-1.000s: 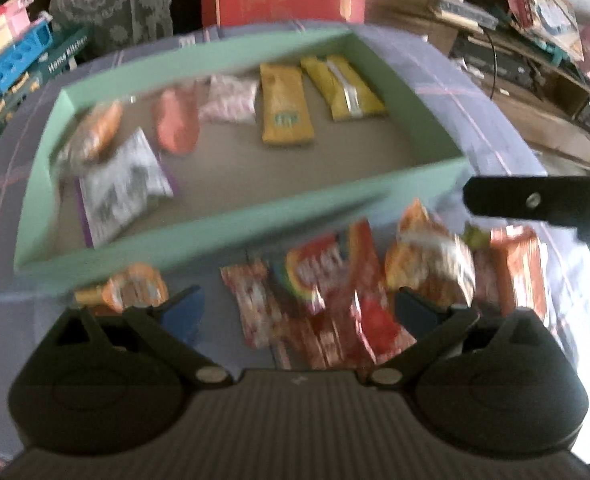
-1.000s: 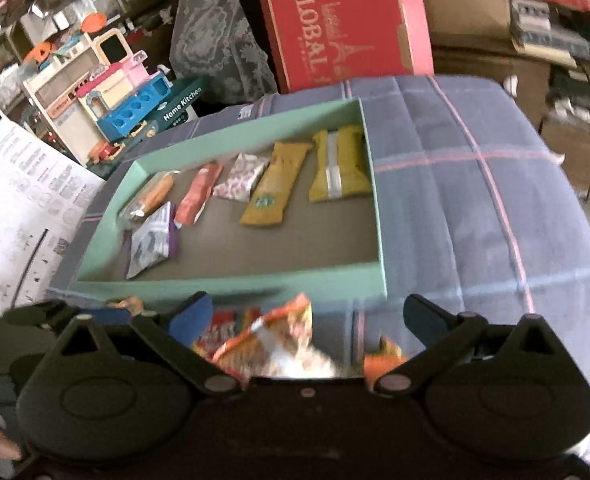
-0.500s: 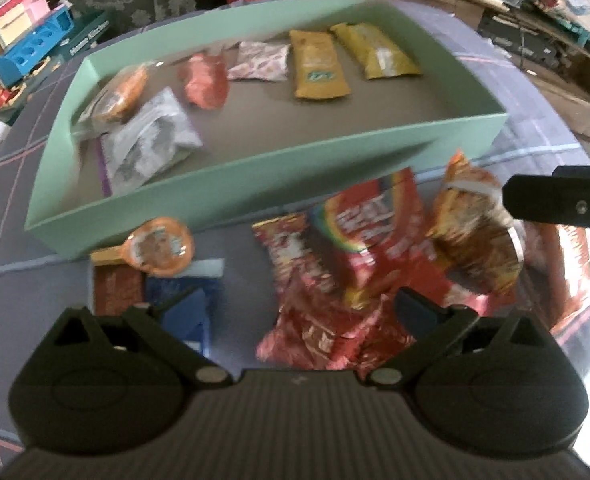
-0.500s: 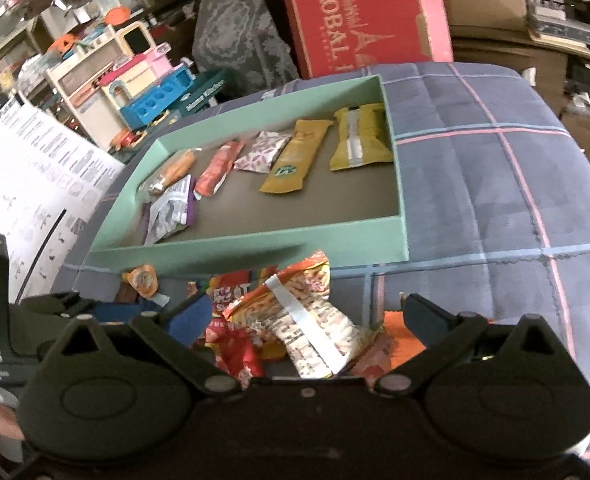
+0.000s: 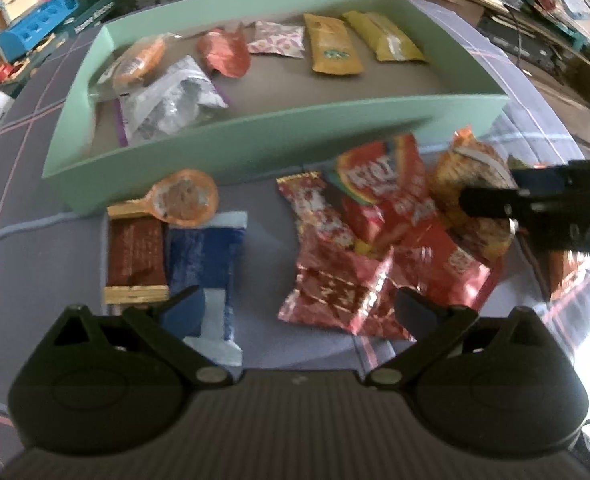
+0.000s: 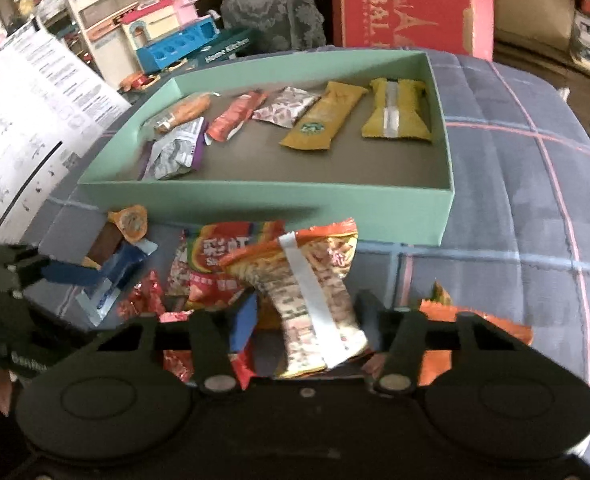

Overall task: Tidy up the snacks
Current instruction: 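Grasp a red candy packet with the left tool while the right grasps a peanut packet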

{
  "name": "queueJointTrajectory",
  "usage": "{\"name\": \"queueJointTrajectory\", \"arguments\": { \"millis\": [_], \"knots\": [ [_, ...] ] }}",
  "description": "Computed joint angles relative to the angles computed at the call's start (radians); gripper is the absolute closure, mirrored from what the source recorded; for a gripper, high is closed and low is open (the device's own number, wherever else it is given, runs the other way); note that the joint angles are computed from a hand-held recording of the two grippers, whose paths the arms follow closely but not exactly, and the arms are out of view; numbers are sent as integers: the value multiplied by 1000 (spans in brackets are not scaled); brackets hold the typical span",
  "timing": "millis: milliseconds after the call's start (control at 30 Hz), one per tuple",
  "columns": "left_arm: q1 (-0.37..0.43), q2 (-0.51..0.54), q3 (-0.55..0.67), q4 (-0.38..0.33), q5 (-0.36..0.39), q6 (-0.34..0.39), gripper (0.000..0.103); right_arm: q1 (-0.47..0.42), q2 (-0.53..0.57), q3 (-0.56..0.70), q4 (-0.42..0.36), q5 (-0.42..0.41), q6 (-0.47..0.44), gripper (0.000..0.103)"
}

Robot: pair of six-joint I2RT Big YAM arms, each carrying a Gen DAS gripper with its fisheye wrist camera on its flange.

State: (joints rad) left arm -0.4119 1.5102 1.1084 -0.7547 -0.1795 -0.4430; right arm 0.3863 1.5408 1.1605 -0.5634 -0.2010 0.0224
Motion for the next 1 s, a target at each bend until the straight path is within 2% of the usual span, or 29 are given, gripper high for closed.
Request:
{"name": "queueJointTrajectory", "arguments": {
  "millis": [200,267,300,333,367,433,600,767,1000],
  "knots": [
    [-35,30,11,21,-36,62,0,-5,8,-17,0,3,59,59],
    [-44,33,8,35,-51,79,5,-2,2,-28,9,9,60,59],
    [-47,32,5,45,-50,92,20,-2,0,-30,10,8,62,59],
    [-43,32,4,48,-23,101,43,-2,3,-28,11,6,67,59],
    [-36,29,1,54,12,97,45,-4,5,-28,16,3,75,59],
    [-43,19,-10,72,-17,105,71,-7,13,-27,31,-1,111,59],
    [-36,1,-23,80,-11,98,73,3,14,-40,66,22,132,61],
    [-32,-38,-43,89,-8,77,74,0,-13,-46,44,9,152,68],
    [-33,-110,-64,104,-9,72,74,-12,-59,-65,37,-4,162,69]
  ]
}}
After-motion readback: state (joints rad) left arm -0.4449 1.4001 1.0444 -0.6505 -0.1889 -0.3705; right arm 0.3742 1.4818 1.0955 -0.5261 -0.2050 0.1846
